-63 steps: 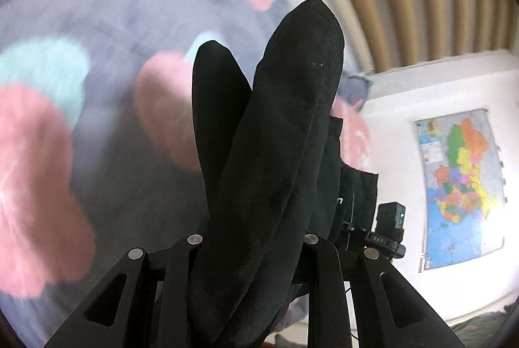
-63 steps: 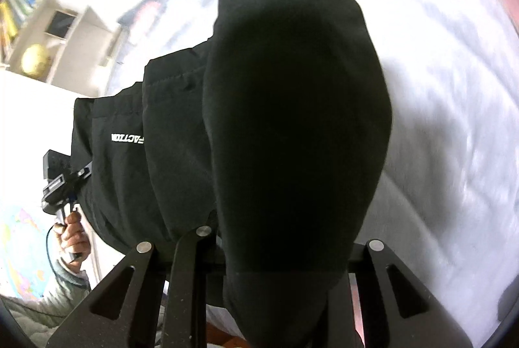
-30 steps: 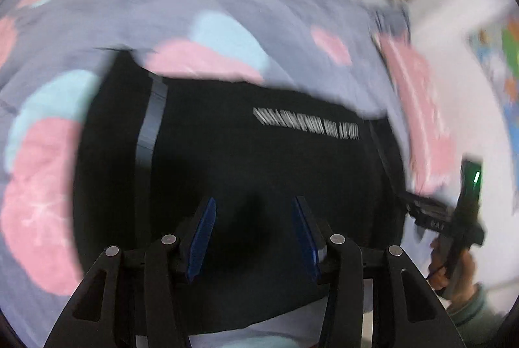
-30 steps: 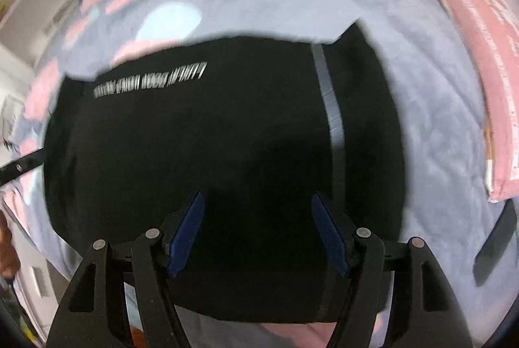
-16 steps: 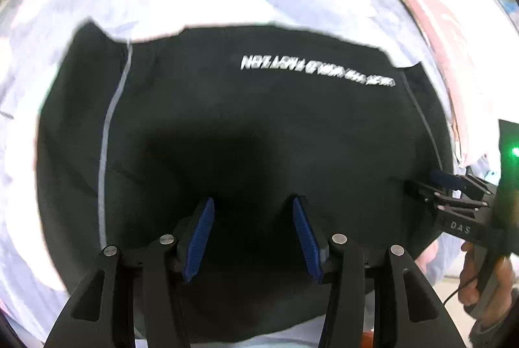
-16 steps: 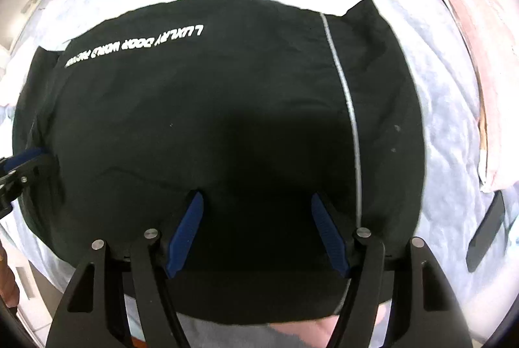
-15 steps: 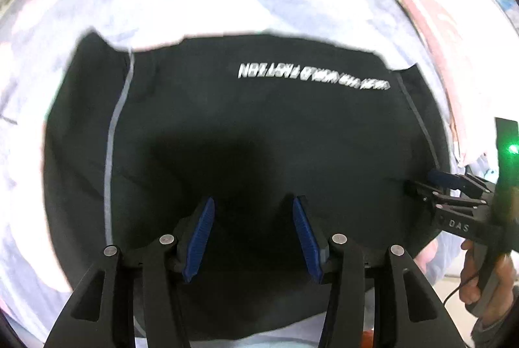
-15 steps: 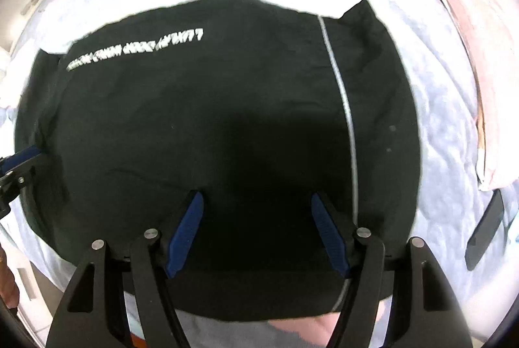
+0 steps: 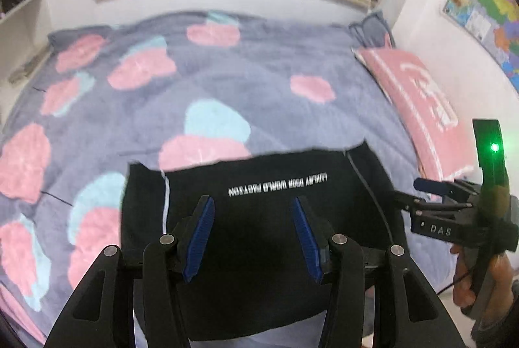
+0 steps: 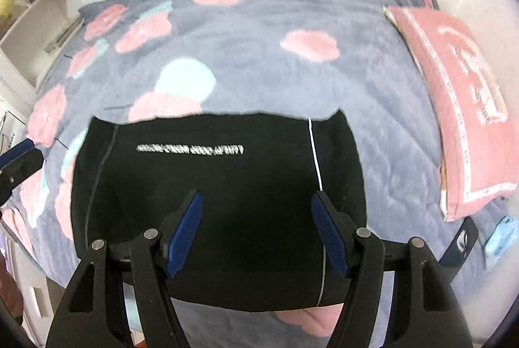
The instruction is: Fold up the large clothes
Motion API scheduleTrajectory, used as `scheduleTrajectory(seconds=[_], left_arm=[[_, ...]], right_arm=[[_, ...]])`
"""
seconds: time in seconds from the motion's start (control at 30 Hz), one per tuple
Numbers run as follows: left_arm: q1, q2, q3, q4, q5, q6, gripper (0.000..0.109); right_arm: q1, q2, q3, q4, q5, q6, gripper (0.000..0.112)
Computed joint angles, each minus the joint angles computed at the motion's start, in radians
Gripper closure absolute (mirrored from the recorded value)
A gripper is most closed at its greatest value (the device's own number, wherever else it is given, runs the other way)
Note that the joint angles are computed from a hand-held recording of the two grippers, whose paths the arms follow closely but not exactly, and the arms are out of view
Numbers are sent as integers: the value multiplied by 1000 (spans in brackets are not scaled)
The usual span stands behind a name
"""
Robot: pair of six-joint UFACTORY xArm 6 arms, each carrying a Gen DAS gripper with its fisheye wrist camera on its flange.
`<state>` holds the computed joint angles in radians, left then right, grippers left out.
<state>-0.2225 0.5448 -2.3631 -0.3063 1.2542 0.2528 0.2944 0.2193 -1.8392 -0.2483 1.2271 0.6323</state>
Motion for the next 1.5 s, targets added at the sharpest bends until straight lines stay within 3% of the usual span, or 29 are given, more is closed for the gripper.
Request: scheduleTrajectory(seconds=[0.2,0.33,0.5,0.67,0.87,1.5], left_arm=[[-27,-89,74,55,-115,-18,57],[-36,-88,27,93,-99,-26,57],[-35,-114,51,113,-147,-36,56],[-24,-100,26,102,-121,-52,56],[-18,-150,119,137,-173,-59,56],[12,-114,70,138,-95,-95,55]], right_arm=[[34,-9,-67,-66,38,29,41],[42,-18,-87,-79,44,42,41],[54,-21,-122,-104,63,44,41],[63,1,-166,-122,87,42,41],[69,44,-212,-109,108,26,41],[87,65,-209,-77,141,6,41]])
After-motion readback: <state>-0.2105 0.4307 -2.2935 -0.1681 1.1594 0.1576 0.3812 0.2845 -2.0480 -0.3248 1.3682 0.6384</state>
